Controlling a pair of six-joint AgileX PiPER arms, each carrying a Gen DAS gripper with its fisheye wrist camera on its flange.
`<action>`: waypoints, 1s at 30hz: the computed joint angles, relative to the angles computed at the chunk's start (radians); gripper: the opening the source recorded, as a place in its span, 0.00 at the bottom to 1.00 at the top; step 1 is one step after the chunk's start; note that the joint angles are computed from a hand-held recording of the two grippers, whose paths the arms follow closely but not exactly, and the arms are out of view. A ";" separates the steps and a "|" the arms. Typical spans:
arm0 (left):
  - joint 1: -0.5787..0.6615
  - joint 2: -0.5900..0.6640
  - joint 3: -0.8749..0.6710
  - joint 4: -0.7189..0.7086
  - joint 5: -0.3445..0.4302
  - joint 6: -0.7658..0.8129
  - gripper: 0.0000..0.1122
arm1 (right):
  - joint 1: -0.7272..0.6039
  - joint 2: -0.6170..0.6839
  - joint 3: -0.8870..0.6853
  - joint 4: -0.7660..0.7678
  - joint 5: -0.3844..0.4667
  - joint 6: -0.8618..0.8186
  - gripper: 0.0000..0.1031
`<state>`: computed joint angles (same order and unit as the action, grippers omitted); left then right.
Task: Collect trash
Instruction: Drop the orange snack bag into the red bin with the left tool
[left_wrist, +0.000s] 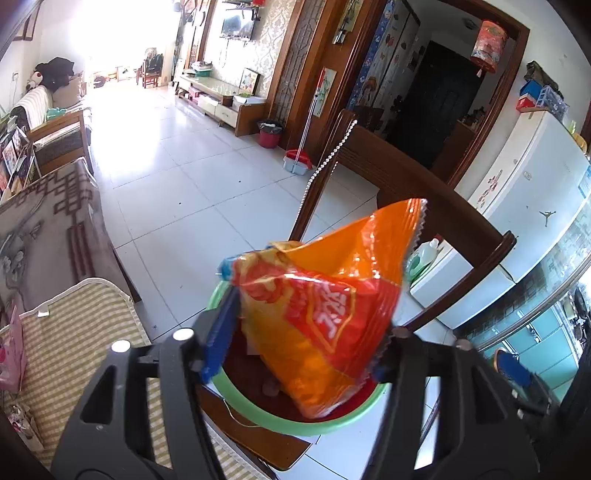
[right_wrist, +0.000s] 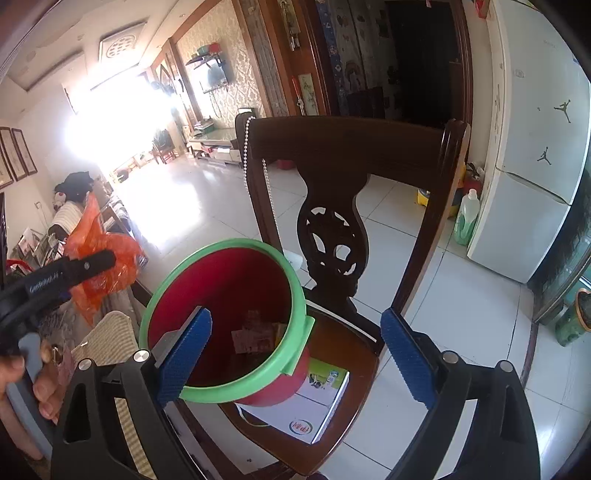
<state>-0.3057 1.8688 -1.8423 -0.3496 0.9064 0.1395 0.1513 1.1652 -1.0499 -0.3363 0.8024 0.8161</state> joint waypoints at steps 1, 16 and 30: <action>-0.001 -0.007 0.009 -0.002 -0.008 -0.003 0.66 | 0.000 -0.003 0.004 0.009 -0.002 0.001 0.87; 0.308 -0.433 0.597 -0.091 -0.092 0.324 0.72 | 0.313 0.282 -0.222 0.023 -0.025 0.015 0.88; 1.206 -0.324 0.510 -0.247 0.118 0.636 0.72 | 0.686 0.793 -0.851 0.217 0.174 -0.102 0.88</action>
<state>0.9001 1.5447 -1.3322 -0.5963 1.0242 0.7760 0.8373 1.9579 -1.9006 -0.1195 0.9765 0.7136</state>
